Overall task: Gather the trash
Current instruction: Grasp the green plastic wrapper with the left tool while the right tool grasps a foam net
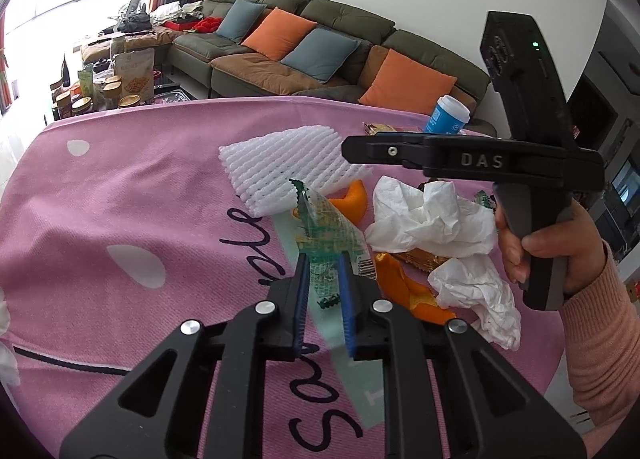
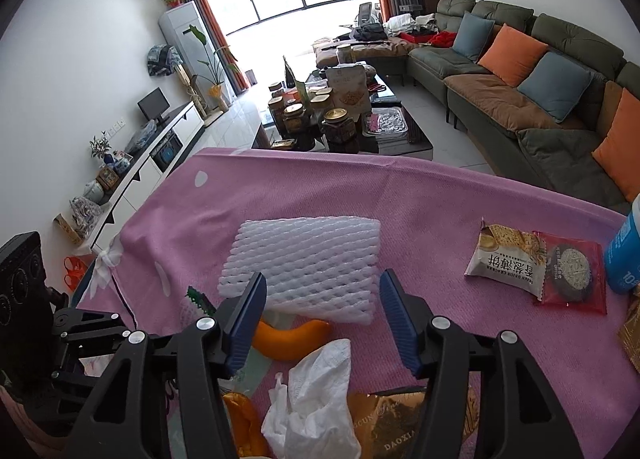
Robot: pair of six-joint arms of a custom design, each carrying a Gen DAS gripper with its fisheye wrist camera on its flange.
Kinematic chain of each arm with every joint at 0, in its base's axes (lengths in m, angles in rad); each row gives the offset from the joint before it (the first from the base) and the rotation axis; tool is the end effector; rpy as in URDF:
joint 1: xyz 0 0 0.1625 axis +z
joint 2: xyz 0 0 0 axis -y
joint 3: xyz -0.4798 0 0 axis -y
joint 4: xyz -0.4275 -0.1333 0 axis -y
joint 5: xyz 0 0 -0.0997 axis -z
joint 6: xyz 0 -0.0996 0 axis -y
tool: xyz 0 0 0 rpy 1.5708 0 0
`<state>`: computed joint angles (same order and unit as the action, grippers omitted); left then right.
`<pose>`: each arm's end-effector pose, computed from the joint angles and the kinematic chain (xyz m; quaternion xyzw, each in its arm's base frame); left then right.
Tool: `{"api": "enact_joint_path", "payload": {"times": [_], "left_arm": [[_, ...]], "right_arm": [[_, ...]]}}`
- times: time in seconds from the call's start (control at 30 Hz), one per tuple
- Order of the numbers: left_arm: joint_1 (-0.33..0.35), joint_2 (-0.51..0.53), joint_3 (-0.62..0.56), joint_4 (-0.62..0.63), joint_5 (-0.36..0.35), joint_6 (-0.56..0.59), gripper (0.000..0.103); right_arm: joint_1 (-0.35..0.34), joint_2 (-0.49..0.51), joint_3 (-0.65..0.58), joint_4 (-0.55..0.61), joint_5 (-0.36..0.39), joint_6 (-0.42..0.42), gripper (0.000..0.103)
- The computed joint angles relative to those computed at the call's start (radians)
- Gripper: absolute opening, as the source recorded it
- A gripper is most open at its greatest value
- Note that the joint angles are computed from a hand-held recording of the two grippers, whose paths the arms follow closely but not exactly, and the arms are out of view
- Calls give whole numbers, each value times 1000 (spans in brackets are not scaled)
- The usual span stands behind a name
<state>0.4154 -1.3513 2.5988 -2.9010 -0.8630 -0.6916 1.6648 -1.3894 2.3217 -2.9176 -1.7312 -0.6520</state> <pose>-0.2366 -0.3208 0.1583 0.2015 0.9154 -0.2996 0.1779 0.1612 -0.4591 0.2413 0.3401 -0.9144 0.1756 0.1319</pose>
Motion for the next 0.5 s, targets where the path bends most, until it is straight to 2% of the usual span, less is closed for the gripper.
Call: {"api": "enact_joint_path", "payload": {"times": [0.07,0.1,0.13,0.17,0.23,0.3,0.37,0.4,0.5], "left_arm": [[2,1,2,-19,-7,10,15],[-2,2,3,-18,1,6,19],[-2,0,3,-21,1,7,34],[-3,-3,5,-26,4,8,42],[-2,-3,4,-35,4,18,45],[6,1,-3,-45,-8,31,45],[16,12,-14,-44,-19,40,44],[21,17,-20,-40,-23,43,43],[39,32,-31,-47,-45,60,27]], "right_arm": [[2,13,-12,26,-14,10,57],[4,19,-16,35,-22,15,57],[3,25,-19,38,-27,20,57],[1,29,-22,45,-28,26,57],[-6,32,-24,60,-23,36,57],[-11,33,-22,60,-17,38,56],[-16,32,-22,62,-9,36,47],[-19,31,-22,62,-9,34,39],[-26,29,-20,60,-2,28,19]]}}
